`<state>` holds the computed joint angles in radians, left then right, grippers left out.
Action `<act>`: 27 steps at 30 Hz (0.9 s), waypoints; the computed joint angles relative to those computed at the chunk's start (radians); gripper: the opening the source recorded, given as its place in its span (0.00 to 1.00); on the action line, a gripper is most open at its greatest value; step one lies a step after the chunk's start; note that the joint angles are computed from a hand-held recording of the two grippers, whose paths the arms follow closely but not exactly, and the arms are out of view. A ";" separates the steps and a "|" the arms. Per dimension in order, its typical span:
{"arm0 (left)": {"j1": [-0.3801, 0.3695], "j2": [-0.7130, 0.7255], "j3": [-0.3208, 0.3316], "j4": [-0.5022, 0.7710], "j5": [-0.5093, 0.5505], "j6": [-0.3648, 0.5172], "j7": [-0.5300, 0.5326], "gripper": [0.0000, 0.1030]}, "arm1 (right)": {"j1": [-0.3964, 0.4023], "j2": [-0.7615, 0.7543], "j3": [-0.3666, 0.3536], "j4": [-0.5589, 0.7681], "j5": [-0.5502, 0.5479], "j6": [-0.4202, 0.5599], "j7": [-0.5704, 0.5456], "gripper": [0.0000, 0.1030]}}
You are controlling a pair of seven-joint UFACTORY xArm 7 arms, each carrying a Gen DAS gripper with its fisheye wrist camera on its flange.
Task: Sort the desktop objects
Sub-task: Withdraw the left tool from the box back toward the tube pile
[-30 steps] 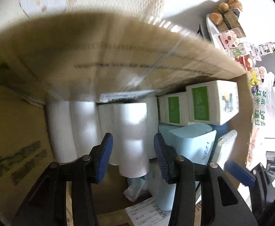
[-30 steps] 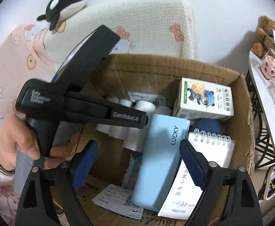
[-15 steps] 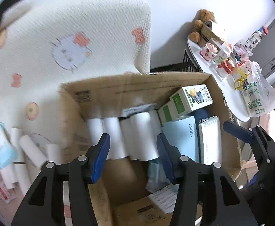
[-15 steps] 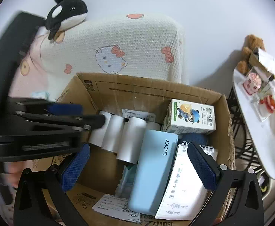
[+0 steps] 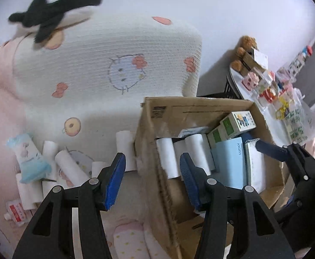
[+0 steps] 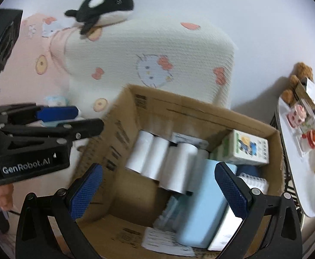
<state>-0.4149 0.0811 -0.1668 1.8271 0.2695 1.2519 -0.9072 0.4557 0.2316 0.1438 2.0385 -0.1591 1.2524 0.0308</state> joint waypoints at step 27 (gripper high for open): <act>0.345 -0.693 -0.086 -0.570 0.024 -0.121 -0.160 0.55 | 0.334 0.354 -0.125 0.588 -0.084 0.026 0.048 1.00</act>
